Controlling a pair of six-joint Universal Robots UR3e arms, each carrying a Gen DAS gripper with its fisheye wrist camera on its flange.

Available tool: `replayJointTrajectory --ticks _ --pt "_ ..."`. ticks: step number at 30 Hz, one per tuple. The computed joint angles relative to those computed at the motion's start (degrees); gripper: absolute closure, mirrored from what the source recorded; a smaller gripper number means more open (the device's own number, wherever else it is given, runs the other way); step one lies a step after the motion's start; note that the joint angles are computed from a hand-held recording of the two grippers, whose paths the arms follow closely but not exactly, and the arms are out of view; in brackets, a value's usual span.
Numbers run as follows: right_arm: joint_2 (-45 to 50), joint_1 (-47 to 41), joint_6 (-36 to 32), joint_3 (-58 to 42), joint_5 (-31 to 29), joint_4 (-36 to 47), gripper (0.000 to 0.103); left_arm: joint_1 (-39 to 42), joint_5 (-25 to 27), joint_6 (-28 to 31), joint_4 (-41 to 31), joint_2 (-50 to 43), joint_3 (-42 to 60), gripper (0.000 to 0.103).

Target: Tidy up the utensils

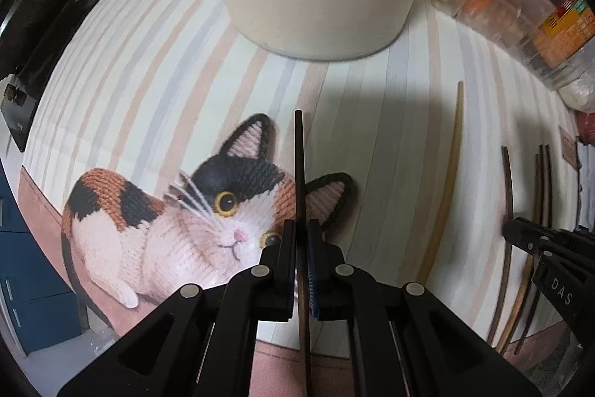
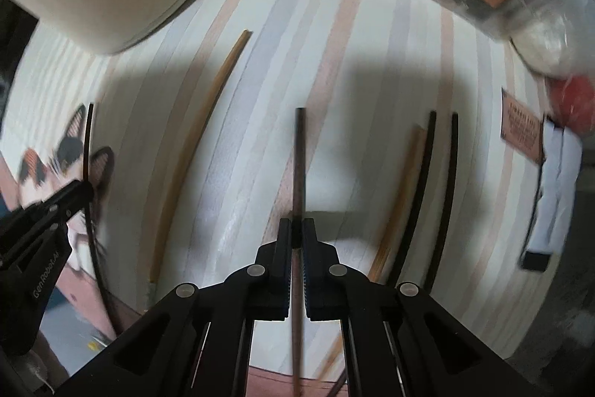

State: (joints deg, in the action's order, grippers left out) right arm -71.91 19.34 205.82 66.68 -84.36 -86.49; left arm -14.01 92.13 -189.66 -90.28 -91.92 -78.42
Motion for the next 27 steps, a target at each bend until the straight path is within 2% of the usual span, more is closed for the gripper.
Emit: replayJointTrajectory --ticks 8,13,18,27 --pt "-10.25 -3.22 0.44 8.51 2.30 -6.13 0.098 1.04 -1.33 1.03 -2.73 2.50 5.62 0.100" --pt "-14.65 -4.33 0.71 9.37 2.53 -7.77 0.098 1.32 -1.95 1.34 -3.82 2.67 9.74 0.100" --pt "-17.68 -2.98 1.86 8.12 0.41 -9.37 0.098 2.23 -2.77 2.95 -5.48 3.61 14.05 0.100" --pt "-17.50 2.86 5.05 4.30 -8.45 -17.06 0.098 0.23 -0.81 3.41 -5.66 0.59 25.91 0.100"
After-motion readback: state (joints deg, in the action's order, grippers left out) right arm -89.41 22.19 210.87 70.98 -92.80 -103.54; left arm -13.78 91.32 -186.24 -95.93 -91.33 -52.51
